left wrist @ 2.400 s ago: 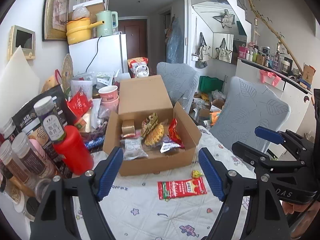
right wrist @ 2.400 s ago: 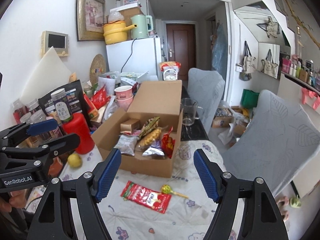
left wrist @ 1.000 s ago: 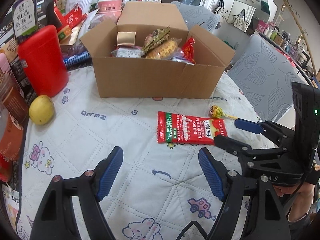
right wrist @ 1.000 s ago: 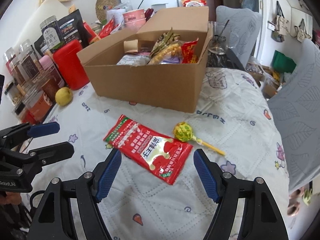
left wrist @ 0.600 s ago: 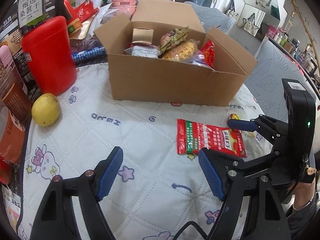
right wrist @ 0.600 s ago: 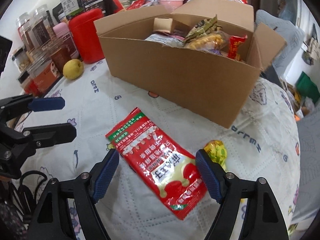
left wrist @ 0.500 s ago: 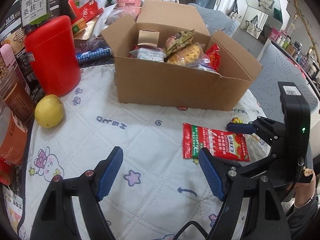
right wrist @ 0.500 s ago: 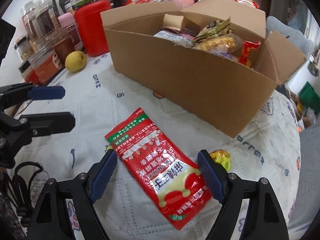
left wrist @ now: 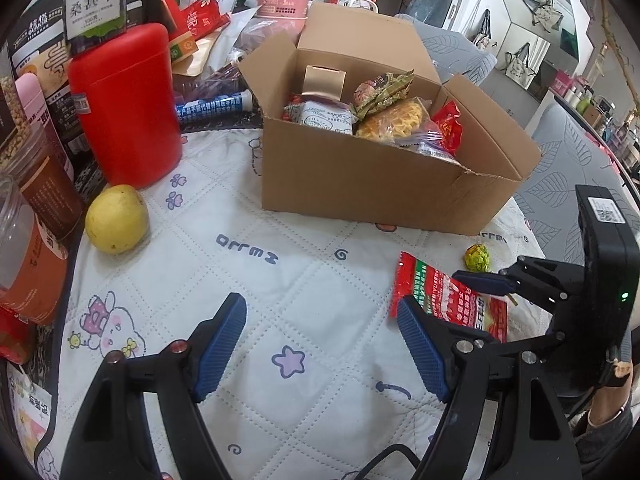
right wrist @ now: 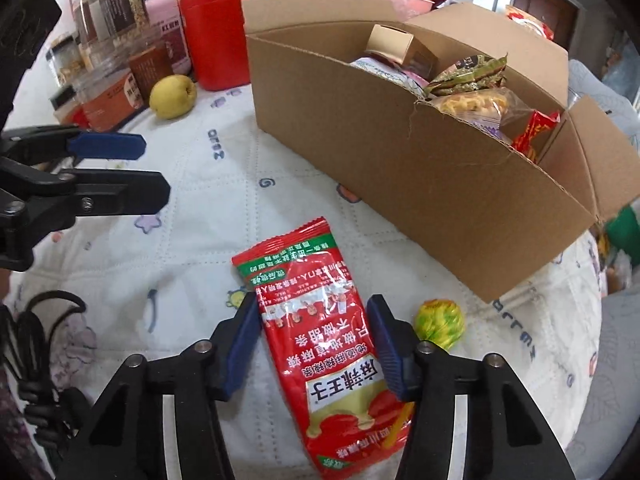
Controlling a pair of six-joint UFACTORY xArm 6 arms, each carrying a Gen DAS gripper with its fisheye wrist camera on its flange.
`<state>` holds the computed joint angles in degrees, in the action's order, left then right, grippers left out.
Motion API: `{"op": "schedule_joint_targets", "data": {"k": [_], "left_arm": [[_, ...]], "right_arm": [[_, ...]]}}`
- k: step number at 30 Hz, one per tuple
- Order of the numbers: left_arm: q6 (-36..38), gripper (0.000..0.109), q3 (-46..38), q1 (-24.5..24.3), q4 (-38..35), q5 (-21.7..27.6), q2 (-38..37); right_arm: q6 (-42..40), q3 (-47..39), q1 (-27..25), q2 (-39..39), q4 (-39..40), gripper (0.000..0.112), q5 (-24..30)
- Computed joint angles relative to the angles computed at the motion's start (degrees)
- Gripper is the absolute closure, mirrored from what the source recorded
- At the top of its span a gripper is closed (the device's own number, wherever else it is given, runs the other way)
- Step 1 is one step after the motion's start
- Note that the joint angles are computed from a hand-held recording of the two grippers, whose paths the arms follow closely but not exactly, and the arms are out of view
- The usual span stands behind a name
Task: Organize snacks
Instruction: 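Grasp the red spicy-strip packet with the right gripper while the left approaches the lollipop, then grasp the yellow-green lollipop with the left gripper while the right holds the red packet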
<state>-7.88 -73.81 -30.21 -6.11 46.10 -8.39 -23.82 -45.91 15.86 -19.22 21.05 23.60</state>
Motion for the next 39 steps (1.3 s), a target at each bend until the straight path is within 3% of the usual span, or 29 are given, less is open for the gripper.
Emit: {"op": "schedule_joint_targets", "data": {"k": [6, 13, 20, 25, 31, 33, 39], "left_arm": [[0.0, 0.031, -0.5, -1.0, -0.1, -0.6, -0.3], [1.8, 0.031, -2.9, -4.4, -1.2, -1.0, 2.1], [5.7, 0.031, -9.4, -8.7, -4.2, -0.1, 8.8], [6.5, 0.032, -14.4, -10.8, -5.6, 0.5, 13.8], [5.9, 0.052, -21.6, -12.3, -6.2, 3.7, 20.8], [5.2, 0.064, -23.6, -12.3, -6.7, 4.9, 22.8], [2.6, 0.082, -25.1, -12.5, -3.9, 5.0, 24.4]], "right_arm": [[1.0, 5.4, -1.0, -7.6, 4.8, 0.06, -0.7], [7.6, 12.4, -4.3, -17.6, 3.8, 0.06, -1.7], [17.2, 18.4, -9.7, -24.4, -1.6, 0.06, -2.3], [17.6, 21.3, -14.3, -26.9, 0.4, 0.06, -2.0], [16.0, 22.7, -16.4, -27.4, 3.3, 0.06, -2.5], [15.8, 22.6, -16.4, -26.8, 3.9, 0.06, -2.9], [14.1, 22.7, -17.0, -26.5, 6.5, 0.06, -3.1]]}}
